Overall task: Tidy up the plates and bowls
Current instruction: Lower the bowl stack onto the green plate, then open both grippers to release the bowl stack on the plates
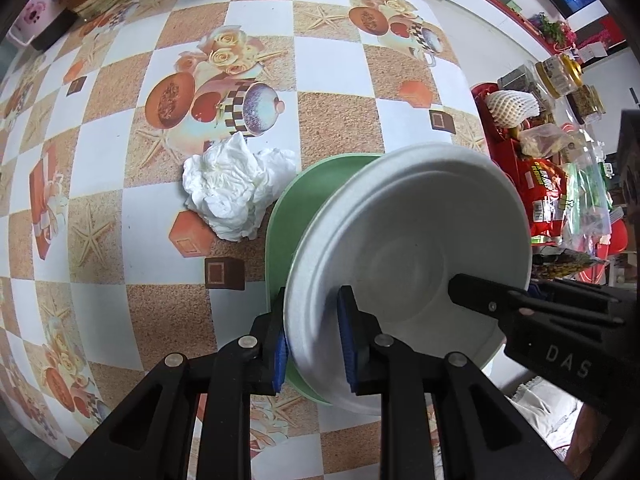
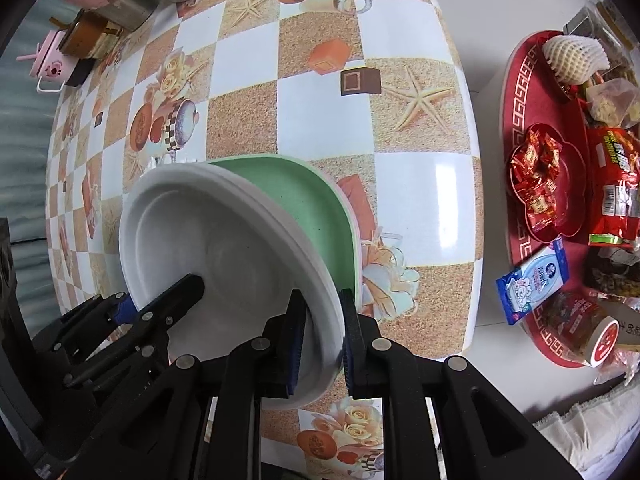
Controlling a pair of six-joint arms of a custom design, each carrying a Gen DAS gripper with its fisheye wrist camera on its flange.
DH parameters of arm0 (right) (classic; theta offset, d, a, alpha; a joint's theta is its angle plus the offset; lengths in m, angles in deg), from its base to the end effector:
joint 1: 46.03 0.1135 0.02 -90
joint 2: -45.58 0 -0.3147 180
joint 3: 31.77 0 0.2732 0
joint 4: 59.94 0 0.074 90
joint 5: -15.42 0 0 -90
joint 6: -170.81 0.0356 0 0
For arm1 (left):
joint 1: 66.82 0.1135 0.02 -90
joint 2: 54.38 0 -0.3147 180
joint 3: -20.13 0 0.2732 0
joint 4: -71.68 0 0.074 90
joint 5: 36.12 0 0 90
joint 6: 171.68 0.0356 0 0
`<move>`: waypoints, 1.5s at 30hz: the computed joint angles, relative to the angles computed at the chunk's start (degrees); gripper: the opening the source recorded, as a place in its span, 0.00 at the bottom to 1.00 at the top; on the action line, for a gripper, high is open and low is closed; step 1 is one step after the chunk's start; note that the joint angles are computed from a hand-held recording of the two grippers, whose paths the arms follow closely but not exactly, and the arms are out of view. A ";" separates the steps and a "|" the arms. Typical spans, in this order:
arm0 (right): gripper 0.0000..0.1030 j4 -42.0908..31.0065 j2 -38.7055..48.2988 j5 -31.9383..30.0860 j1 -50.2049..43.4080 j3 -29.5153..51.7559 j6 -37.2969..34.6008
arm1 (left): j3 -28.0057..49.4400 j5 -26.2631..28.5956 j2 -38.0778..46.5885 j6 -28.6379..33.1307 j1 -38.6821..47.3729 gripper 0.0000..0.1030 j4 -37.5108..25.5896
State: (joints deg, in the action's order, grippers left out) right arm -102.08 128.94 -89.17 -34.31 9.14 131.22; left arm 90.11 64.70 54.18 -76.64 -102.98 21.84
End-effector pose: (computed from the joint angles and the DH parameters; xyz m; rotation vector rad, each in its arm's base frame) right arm 0.1895 0.0485 0.1337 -0.9973 -2.8966 -0.4106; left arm 0.2679 -0.2041 0.1325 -1.0957 -2.9036 0.2946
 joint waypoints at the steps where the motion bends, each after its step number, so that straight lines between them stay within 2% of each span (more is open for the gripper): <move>1: 0.17 0.06 0.03 -0.10 -0.09 -0.02 -0.24 | -0.17 -0.07 -0.17 -0.06 -0.01 0.24 0.12; 10: 0.17 0.60 -0.10 -0.52 -0.71 -0.44 -1.50 | 0.46 -0.27 0.28 -0.56 -0.15 0.24 -0.20; 17: 0.17 -3.23 1.01 -3.02 -1.76 1.65 -5.02 | 2.03 -2.39 0.95 -1.75 -2.04 0.28 -3.64; 21: 0.17 -6.13 1.16 -3.30 -2.70 3.80 -8.30 | 1.62 -2.83 0.45 -1.75 -2.67 0.30 -3.40; 27: 0.17 -5.85 2.74 -4.06 -4.83 4.12 -9.88 | 1.45 0.73 -0.86 0.30 -0.59 0.43 -3.86; 29: 0.17 -4.80 3.05 -5.25 -5.11 3.57 -9.71 | 0.95 2.43 -2.13 1.28 0.82 0.52 -3.52; 30: 0.17 -4.41 3.18 -5.36 -4.98 3.29 -9.59 | 0.76 1.38 -2.67 1.09 0.82 0.58 -3.22; 31: 0.17 -4.33 3.43 -5.02 -4.51 3.32 -9.30 | 0.26 -0.77 -3.49 0.69 0.55 0.68 -2.31; 39: 0.17 -5.26 1.78 -2.15 -2.30 4.05 -7.64 | -0.88 -2.59 -4.81 2.38 1.51 0.70 -0.35; 45: 0.17 -6.70 -0.13 0.39 -1.55 4.51 -6.98 | -3.40 -8.68 -6.27 3.04 -0.72 0.72 2.55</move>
